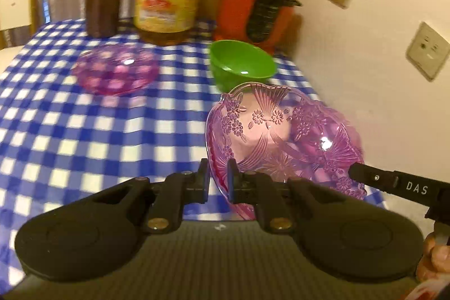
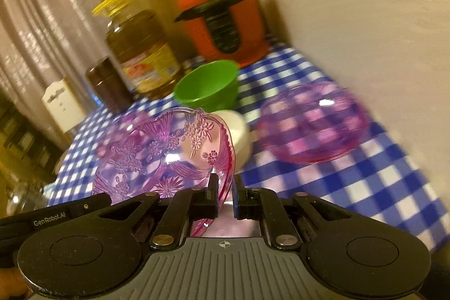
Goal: Organize plates and bowls
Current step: 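Close the left gripper on the plate rim while the right gripper grips it too, then carry the plate with both grippers onto the pink plate by the wall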
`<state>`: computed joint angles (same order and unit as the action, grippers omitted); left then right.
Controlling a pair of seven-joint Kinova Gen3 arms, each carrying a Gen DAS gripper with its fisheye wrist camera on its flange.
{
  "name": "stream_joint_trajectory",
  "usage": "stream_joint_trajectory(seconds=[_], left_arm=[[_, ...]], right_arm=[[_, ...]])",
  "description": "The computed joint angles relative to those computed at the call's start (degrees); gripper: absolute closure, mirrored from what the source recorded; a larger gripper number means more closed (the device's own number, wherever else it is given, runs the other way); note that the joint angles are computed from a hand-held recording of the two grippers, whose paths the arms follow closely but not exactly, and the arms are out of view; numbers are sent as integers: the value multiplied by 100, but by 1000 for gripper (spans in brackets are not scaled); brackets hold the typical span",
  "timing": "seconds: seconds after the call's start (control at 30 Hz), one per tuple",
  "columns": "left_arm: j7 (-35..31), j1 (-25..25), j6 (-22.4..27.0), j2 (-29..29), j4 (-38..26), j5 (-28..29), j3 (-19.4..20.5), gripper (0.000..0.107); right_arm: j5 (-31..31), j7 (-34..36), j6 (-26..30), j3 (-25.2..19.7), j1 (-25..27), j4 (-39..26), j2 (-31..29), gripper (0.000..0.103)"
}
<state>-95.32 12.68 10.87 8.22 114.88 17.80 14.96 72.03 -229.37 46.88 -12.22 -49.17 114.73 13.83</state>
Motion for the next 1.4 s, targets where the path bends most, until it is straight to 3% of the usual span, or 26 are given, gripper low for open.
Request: stream_joint_trajectory(seconds=[0.47,0.93,1.4], left_arm=[[-127,358,161,754,-942,-146,342,97],[242,1107,314,1634,-1847,-808,59,97],[257,1559,1137,2638,-3326,-1323,-301,97]], right_arm=[[-39,-696,381,-206,366,817,-574,93],[207,-917,149,-88,906,1218,-504,93],[836,-1310,-149,175,1340,1250,8,93]])
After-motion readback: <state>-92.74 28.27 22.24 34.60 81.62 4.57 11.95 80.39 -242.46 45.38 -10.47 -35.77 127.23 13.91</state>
